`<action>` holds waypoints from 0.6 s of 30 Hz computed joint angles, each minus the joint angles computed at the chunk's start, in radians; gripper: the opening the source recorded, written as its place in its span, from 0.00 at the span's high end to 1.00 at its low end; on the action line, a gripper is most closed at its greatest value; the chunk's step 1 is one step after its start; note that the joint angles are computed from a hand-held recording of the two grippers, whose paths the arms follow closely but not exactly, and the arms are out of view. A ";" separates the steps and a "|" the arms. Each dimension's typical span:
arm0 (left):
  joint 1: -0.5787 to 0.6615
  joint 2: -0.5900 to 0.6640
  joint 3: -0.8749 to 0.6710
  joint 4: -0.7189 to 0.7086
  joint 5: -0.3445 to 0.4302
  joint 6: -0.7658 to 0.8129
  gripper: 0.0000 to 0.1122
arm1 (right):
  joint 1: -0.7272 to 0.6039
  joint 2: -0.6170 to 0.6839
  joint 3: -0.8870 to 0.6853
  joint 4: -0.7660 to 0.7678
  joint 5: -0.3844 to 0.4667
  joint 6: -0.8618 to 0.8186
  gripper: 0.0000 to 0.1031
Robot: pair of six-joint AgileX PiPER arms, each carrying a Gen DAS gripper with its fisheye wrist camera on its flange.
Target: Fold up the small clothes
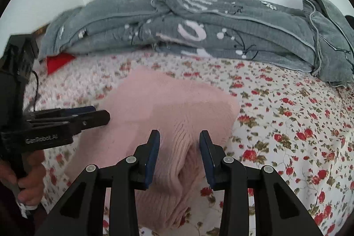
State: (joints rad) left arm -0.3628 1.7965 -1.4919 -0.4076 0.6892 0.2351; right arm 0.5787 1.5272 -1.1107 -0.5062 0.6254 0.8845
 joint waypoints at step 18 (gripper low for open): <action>0.039 -0.101 0.165 -0.098 -0.020 0.065 0.56 | -0.012 -0.110 0.136 0.021 -0.062 0.102 0.64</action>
State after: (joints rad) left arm -0.3242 1.6958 -1.3271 -0.5053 0.6695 0.3000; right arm 0.5666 1.4177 -0.9751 -0.4856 0.5632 0.9862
